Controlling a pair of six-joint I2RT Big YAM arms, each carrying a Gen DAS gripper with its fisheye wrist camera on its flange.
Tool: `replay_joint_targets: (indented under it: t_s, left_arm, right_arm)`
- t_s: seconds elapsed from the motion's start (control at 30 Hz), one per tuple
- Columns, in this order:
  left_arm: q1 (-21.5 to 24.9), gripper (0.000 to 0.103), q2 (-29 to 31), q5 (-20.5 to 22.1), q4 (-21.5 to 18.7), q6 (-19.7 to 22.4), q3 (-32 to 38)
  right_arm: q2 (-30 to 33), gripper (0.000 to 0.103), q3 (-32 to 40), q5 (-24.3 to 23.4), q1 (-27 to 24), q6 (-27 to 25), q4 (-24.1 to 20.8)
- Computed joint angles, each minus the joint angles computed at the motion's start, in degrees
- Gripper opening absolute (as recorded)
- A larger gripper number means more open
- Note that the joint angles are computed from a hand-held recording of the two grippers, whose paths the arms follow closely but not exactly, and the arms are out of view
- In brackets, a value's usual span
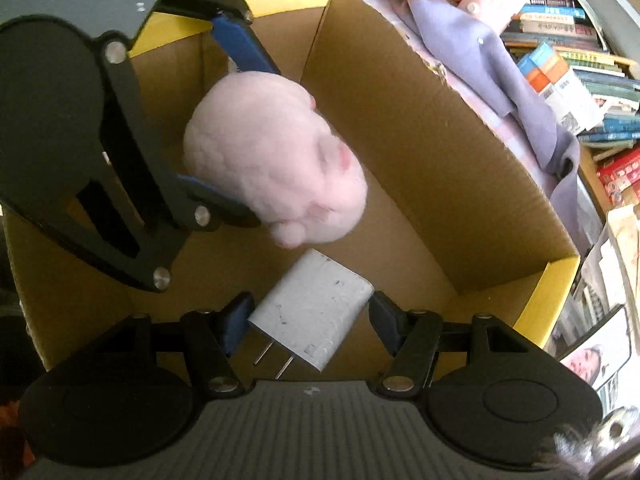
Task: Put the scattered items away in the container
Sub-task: 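Release the pig with the left tool while the right tool drops the charger into the box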
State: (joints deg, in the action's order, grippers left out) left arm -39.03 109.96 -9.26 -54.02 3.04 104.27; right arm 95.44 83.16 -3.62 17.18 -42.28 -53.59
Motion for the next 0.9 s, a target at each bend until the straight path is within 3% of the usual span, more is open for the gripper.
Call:
replay_joint_targets:
  t_s: [0.17, 0.4, 0.67, 0.9]
  left_arm:
    - [0.16, 0.089, -0.29, 0.51, 0.81, -0.66, -0.33]
    - [0.75, 0.09, -4.33, 2.09, 6.37, -6.06, -4.94]
    - [-0.38, 0.094, -11.35, 0.08, 12.02, -8.76, -10.76]
    - [-0.99, 0.094, -17.93, -3.63, 18.35, -16.17, -18.28]
  right_arm:
    - [-1.36, 0.082, -1.71, -1.39, -0.08, 1.13, 2.52]
    - [-5.09, 0.082, -4.58, -5.64, -1.51, 5.19, 6.25]
    - [-13.39, 0.082, -10.49, -8.43, -2.38, 12.88, 12.34]
    - [-17.05, 0.08, -13.39, -7.47, -2.2, 22.69, 19.2]
